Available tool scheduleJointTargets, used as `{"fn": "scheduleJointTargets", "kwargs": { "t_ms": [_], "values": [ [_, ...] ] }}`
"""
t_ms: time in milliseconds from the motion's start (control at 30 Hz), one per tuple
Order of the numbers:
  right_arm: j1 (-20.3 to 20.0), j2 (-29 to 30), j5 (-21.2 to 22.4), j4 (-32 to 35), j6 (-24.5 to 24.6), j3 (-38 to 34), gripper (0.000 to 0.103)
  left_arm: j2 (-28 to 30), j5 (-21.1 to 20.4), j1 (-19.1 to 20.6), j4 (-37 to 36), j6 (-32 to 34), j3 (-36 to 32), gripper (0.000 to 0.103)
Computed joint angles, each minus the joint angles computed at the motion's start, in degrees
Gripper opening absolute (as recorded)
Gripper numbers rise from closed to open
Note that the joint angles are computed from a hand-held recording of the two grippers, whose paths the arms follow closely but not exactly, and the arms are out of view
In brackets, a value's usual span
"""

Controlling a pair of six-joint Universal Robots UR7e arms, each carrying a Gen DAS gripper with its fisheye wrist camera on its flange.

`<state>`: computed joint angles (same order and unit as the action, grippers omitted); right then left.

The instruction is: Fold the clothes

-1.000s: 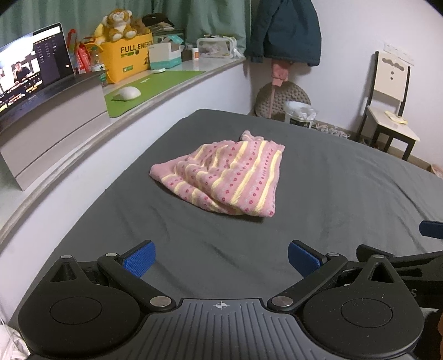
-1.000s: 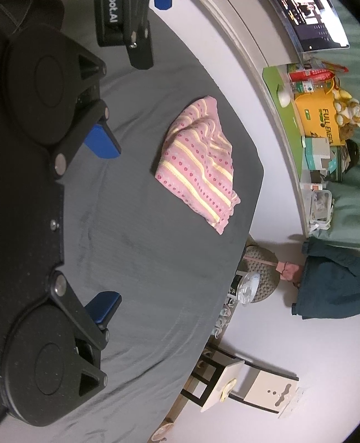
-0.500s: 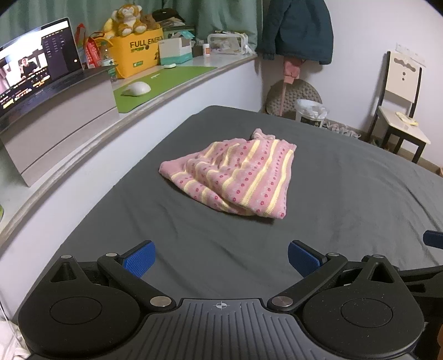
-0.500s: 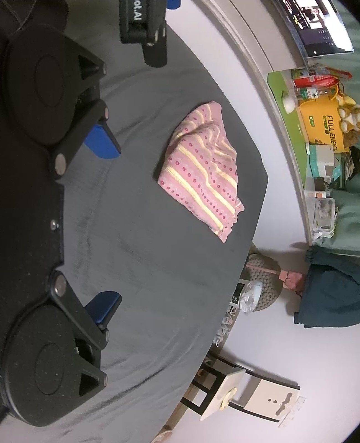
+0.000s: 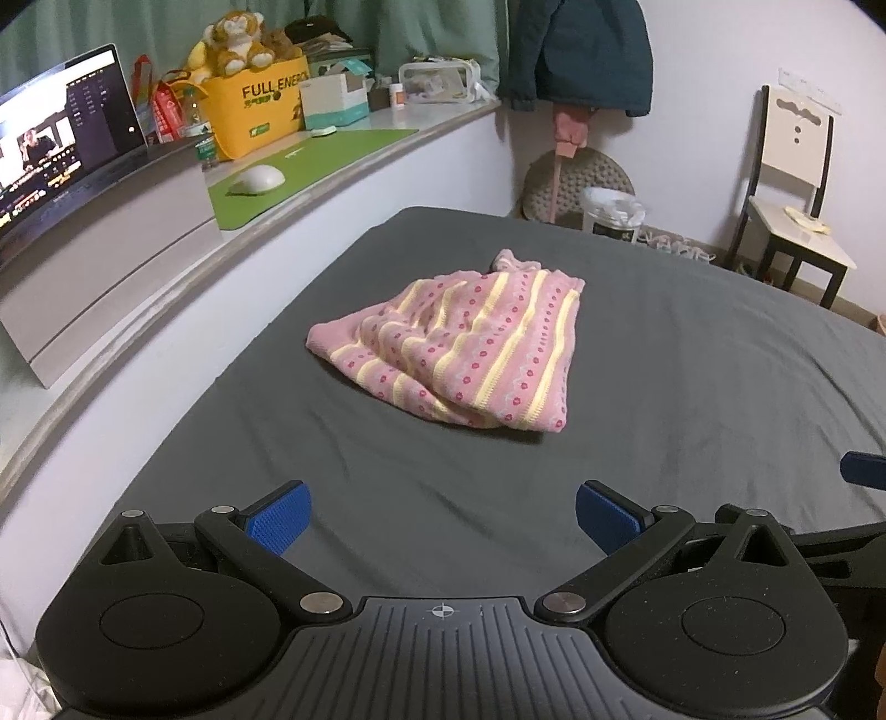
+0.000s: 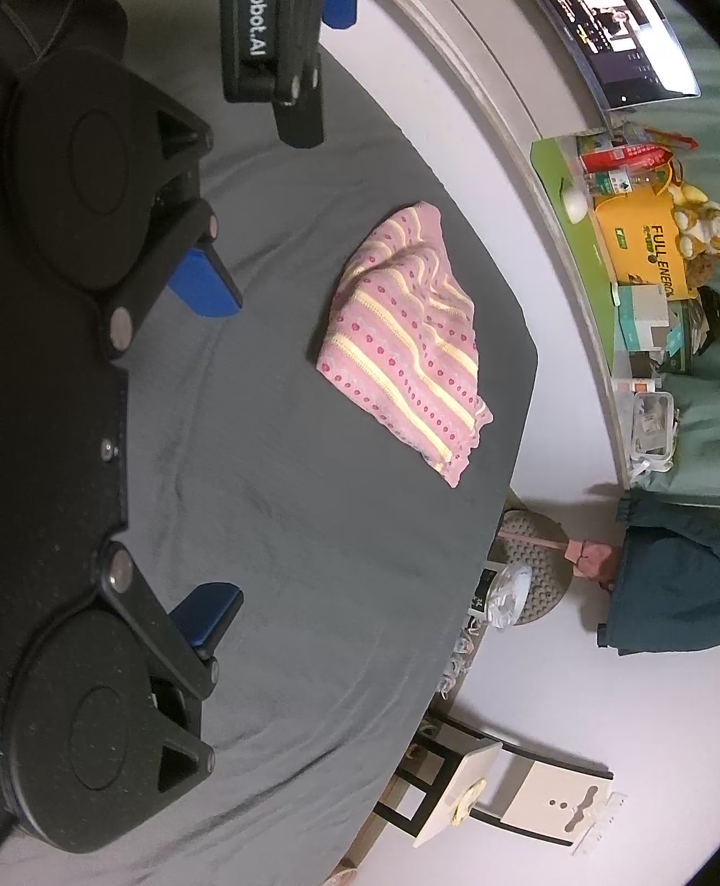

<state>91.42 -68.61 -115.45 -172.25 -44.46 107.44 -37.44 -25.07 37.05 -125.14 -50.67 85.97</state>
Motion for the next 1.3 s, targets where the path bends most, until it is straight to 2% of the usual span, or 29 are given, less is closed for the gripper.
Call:
{"fn": "scheduleJointTargets", "kwargs": {
  "t_ms": [633, 767, 967, 1200, 1300],
  "values": [
    [-0.1, 0.9, 0.5, 1.0, 0.8, -0.5, 0.103, 0.4, -0.7, 1.1, -0.5, 0.3, -0.3, 0.103],
    [-0.3, 2.4, 0.2, -0.9, -0.9, -0.8, 0.103, 0.6, -0.9, 1.6, -2.0, 0.7, 0.1, 0.103],
    [-1.6, 9.2, 2.7, -6.4, -6.2, -4.6, 0.103, 0.5, 0.2, 3.2, -9.8, 3.8, 2.3, 0.103],
    [-2.2, 19.4, 5.7, -2.0, -2.9, -16.0, 0.094, 1.7, -0.5, 6.1, -18.4, 8.3, 3.0, 0.103],
    [-2.2, 23.7, 7.1, 2.0, -1.5, -21.6, 0.08, 2.4, -0.7, 7.0, -23.8, 10.1, 3.8, 0.103]
  ]
}}
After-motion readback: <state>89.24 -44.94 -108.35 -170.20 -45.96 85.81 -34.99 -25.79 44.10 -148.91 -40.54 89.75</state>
